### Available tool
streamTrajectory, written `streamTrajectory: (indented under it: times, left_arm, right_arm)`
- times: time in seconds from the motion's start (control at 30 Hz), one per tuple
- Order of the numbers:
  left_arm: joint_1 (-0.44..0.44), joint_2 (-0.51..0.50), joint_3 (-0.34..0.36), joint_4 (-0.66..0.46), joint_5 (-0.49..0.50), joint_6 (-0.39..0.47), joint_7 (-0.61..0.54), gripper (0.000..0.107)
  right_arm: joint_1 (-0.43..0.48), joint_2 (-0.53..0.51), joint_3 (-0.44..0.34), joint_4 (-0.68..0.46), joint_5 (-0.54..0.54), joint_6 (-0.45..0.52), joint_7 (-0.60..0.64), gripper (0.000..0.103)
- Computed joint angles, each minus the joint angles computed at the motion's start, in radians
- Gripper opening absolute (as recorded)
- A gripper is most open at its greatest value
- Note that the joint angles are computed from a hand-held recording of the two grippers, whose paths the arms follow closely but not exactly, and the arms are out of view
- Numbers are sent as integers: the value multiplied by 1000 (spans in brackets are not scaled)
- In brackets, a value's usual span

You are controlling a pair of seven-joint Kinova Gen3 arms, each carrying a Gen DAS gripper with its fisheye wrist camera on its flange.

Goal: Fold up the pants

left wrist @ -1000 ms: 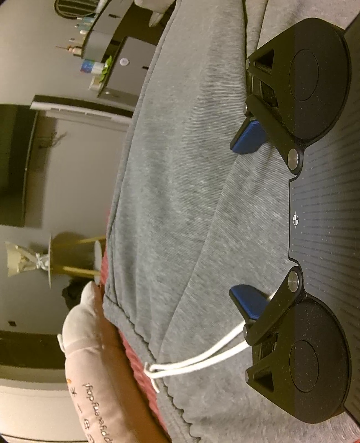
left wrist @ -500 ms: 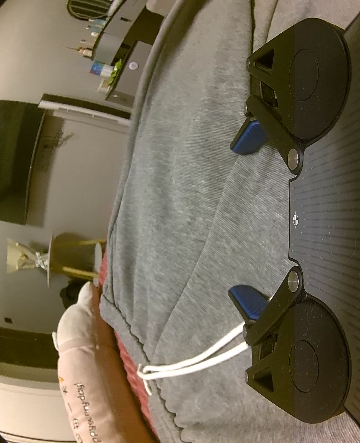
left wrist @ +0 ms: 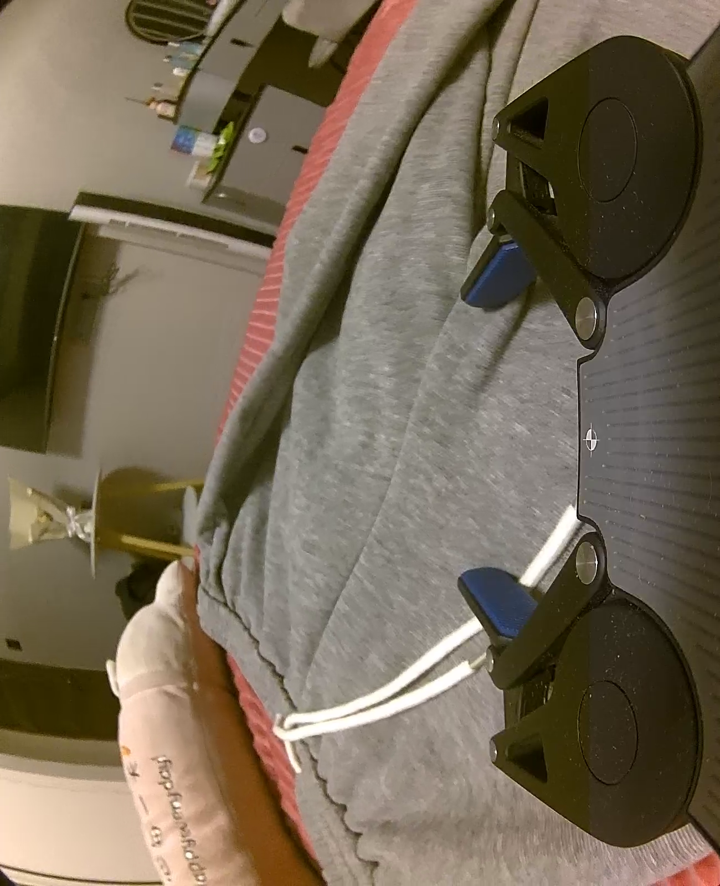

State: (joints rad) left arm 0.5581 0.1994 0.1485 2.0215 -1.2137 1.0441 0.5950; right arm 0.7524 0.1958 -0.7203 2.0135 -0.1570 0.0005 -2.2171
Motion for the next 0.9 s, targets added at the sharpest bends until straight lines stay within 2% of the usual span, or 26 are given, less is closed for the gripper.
streamTrajectory:
  times: [0.03, 0.1, 0.17, 0.2, 0.23, 0.3, 0.37, 0.4, 0.43, 0.57, 0.6, 0.63, 0.73, 0.8, 0.87, 0.9]
  left_arm:
    - [9, -2, -9, -5, 10, 0, -8, 103]
    - [66, -14, -80, -11, 33, -20, -7, 103]
    - [76, -69, -128, 10, 32, -91, 14, 103]
    - [54, -108, -130, 22, 25, -131, 48, 103]
    - [12, -144, -120, 25, 27, -172, 72, 103]
    - [-80, -190, -111, 4, 62, -253, 71, 103]
    - [-173, -196, -111, -32, 112, -335, 6, 102]
    - [-219, -185, -116, -57, 133, -375, -35, 97]
    - [-266, -175, -113, -74, 148, -415, -76, 87]
    - [-451, -86, -68, -158, 268, -528, -238, 75]
    - [-497, -65, -43, -177, 308, -543, -279, 69]
    - [-543, -46, -16, -193, 348, -560, -320, 67]
    - [-648, 5, 25, -224, 470, -625, -441, 67]
    - [-704, 35, 51, -241, 551, -658, -518, 66]
    - [-689, 54, 26, -275, 631, -637, -599, 52]
    - [-686, 60, 24, -297, 665, -612, -640, 25]
  right_arm:
    - [-30, 11, 31, -2, 4, -10, 10, 86]
    - [-42, 54, 37, -28, 11, 8, 10, 82]
    - [12, 118, -25, -48, 67, -17, -31, 61]
    - [39, 149, -53, -54, 106, -37, -52, 39]
    - [78, 161, -98, -48, 133, -51, -74, 25]
    - [155, 198, -179, -17, 140, -111, -85, 22]
    - [175, 247, -218, -20, 111, -148, -51, 22]
    - [174, 263, -227, -32, 107, -144, -45, 22]
    - [185, 267, -238, -31, 116, -143, -49, 23]
    - [146, 270, -204, -46, 156, -155, -56, 22]
    - [140, 267, -196, -47, 161, -155, -52, 15]
    - [151, 255, -203, -30, 173, -166, -59, 8]
    - [202, 270, -250, -21, 203, -173, -61, 8]
    - [221, 277, -263, -17, 263, -167, -119, 13]
    - [229, 292, -270, -23, 279, -152, -142, 13]
    - [230, 298, -273, -21, 265, -161, -132, 13]
